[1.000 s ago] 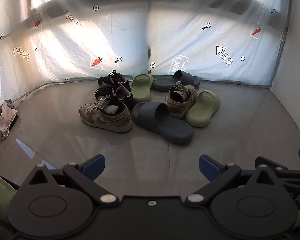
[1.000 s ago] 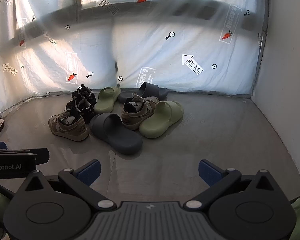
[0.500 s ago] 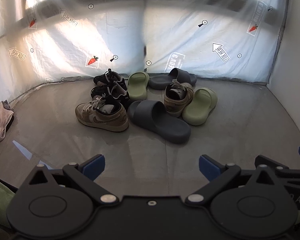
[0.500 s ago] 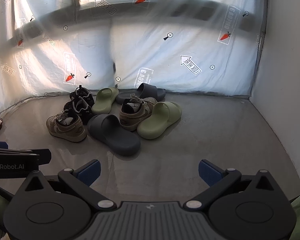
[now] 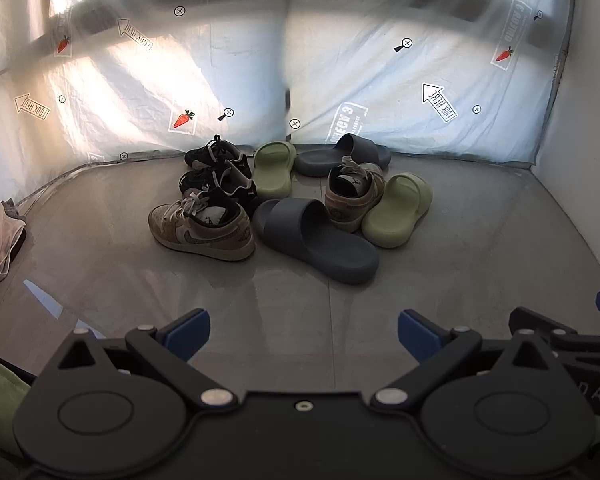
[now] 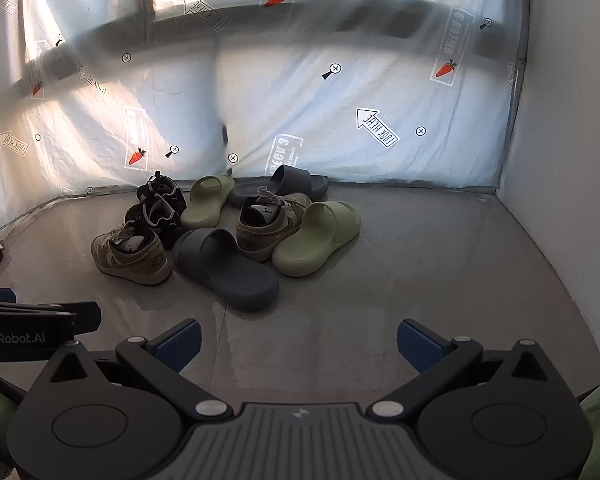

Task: Organize scattered shoes
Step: 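Move both tools toward the shoe pile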

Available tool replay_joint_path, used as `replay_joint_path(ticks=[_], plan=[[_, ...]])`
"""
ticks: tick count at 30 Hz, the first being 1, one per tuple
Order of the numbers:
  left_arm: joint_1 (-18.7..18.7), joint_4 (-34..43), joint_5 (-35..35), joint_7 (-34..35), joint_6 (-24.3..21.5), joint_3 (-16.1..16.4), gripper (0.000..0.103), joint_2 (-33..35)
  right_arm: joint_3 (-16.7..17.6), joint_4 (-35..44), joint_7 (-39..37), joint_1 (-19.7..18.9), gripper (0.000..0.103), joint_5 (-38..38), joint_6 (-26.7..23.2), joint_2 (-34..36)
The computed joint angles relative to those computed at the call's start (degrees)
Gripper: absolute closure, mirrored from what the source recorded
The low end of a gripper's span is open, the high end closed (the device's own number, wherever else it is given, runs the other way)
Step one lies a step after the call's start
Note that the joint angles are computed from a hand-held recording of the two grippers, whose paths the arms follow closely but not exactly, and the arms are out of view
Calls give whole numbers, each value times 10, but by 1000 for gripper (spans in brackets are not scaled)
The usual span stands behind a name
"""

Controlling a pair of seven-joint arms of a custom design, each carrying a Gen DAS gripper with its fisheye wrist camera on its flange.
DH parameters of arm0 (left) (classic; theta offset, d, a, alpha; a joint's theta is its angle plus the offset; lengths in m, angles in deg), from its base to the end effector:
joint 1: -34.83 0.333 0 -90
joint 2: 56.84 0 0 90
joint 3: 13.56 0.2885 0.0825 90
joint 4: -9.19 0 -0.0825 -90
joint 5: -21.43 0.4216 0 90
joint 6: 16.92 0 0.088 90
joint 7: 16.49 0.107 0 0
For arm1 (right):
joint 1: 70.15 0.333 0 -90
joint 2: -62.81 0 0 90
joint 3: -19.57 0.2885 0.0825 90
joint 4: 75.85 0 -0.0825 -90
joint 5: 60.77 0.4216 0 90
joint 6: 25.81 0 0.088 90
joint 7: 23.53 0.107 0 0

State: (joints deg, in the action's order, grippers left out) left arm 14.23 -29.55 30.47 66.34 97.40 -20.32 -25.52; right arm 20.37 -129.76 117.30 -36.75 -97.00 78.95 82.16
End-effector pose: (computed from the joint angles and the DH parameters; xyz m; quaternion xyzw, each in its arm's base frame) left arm 0.6648 -0.2908 0.7443 -0.5427 0.7489 -0.3082 0.2227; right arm 0.5905 0.3404 0.7479 -0.5418 0.7379 -0.3198 0.2442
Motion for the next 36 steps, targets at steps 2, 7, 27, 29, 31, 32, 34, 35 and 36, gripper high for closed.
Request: replay_joint_path(ticks=[2, 7, 27, 29, 31, 32, 34, 35, 36], plan=[[0, -11, 0, 0, 5, 0, 2, -7, 0, 0, -1, 0, 0, 0, 1, 0], [1, -30, 1, 2, 14, -3, 2, -17, -1, 0, -3, -2, 0, 3, 5, 0], [-15, -7, 14, -13, 4, 1, 2, -2, 14, -80, 4, -31, 0, 1, 52, -48], [-20, 14, 16, -17, -7, 2, 2, 10, 16, -92, 3, -35, 0, 4, 58, -56], [-27, 41, 20, -22, -22, 5, 2, 26, 18, -107, -1, -42, 0, 9, 65, -66], [-30, 52, 21, -24, -27, 7, 2, 33, 20, -114, -2, -45, 0, 11, 68, -70], [-36, 58, 22, -30, -32, 9, 2, 37, 22, -128, -5, -51, 0, 15, 74, -80], [-39, 64, 24, -33, -35, 11, 2, 41, 23, -136, -7, -55, 0, 17, 77, -86], [-43, 81, 25, -36, -42, 12, 2, 51, 24, -140, -11, -60, 0, 21, 80, -89]])
